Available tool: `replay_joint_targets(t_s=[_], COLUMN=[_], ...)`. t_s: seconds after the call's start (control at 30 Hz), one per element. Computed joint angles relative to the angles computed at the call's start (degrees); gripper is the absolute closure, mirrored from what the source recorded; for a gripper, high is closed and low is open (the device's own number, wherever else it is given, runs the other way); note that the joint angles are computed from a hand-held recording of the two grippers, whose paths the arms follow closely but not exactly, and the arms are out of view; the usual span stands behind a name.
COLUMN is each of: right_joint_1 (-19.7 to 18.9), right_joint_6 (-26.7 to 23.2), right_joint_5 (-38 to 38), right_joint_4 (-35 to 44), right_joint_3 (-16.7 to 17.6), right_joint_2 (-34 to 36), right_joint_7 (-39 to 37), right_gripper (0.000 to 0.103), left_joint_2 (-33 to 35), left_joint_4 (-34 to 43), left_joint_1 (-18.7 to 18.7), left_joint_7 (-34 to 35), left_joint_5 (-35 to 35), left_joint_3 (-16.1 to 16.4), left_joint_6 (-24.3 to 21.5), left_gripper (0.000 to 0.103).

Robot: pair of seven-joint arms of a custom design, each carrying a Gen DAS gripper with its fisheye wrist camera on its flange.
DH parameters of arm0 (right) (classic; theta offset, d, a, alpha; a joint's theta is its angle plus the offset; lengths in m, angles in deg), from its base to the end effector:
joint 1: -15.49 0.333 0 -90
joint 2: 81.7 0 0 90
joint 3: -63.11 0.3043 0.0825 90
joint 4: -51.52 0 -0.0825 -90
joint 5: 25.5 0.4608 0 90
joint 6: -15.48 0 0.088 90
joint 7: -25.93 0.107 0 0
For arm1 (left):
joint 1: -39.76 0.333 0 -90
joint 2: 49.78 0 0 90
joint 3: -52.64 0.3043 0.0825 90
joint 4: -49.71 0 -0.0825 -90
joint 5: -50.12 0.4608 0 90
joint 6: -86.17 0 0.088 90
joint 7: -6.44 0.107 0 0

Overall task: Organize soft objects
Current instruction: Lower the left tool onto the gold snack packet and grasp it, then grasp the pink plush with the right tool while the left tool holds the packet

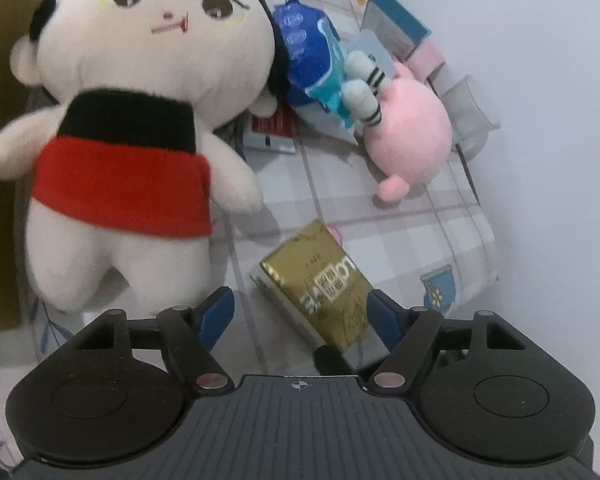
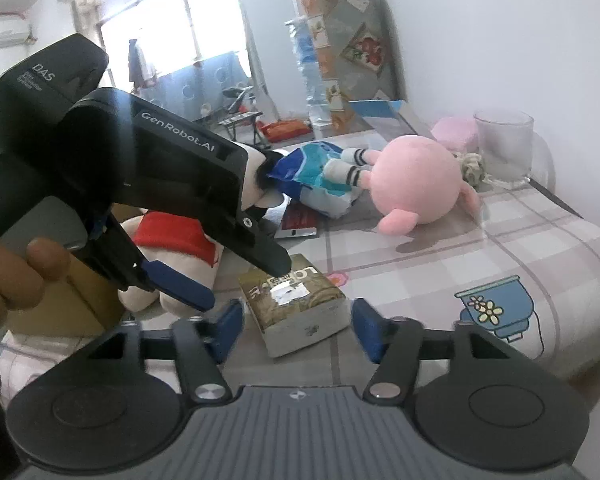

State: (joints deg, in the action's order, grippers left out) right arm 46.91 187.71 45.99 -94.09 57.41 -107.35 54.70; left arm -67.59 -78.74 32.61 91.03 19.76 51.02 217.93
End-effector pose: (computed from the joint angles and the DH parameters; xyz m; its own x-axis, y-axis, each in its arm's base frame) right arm 0.4782 0.1540 0.4415 0.4386 -0.8610 -0.2575 -0.5845 -0.0556 -0.8095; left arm 0.5591 -0.0978 0.4972 0.1337 -0.8616 0.4896 -0.9324 -0.2767 -0.2325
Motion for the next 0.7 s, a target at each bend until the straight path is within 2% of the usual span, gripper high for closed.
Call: replay_joint_targets(t_s=[0.1,0.23,0.47,0.7], right_joint_1=[0.5,1.4,-4.1,-6.2], right_joint_6=[1.0,-1.0,-12.0,-17.2], right_joint_5=[0.2,5.2,5.0,7.5], right_joint_4=[0.5,2.6,4.1,1.8], right_joint_3=[-0.2,-1.8,0.1,1.3], right_joint_2=[0.6,2.1,3.8,0.8], right_joint_7=[-1.9,-7.3,-5.9,-11.1], right_gripper=[0.044,0.044,0.044,0.044], left_joint_2=[1.5,3.0,5.1,6.1], left_joint_4=[1.3,2.4,4.3,5.5], left_joint_1=[-0.2,0.1,0.9,1.0], left_joint_7=[0.6,0.9,0.0,-2.1], left_joint_5=[-1.5,-1.7,0.8,6.9], left_joint_3=[0.2,-0.5,-1.9,-3.5], left_joint_6=[-1.3,-1.5,-1.3,-0.7], left_gripper=[0.03,0.03,0.026,0.027])
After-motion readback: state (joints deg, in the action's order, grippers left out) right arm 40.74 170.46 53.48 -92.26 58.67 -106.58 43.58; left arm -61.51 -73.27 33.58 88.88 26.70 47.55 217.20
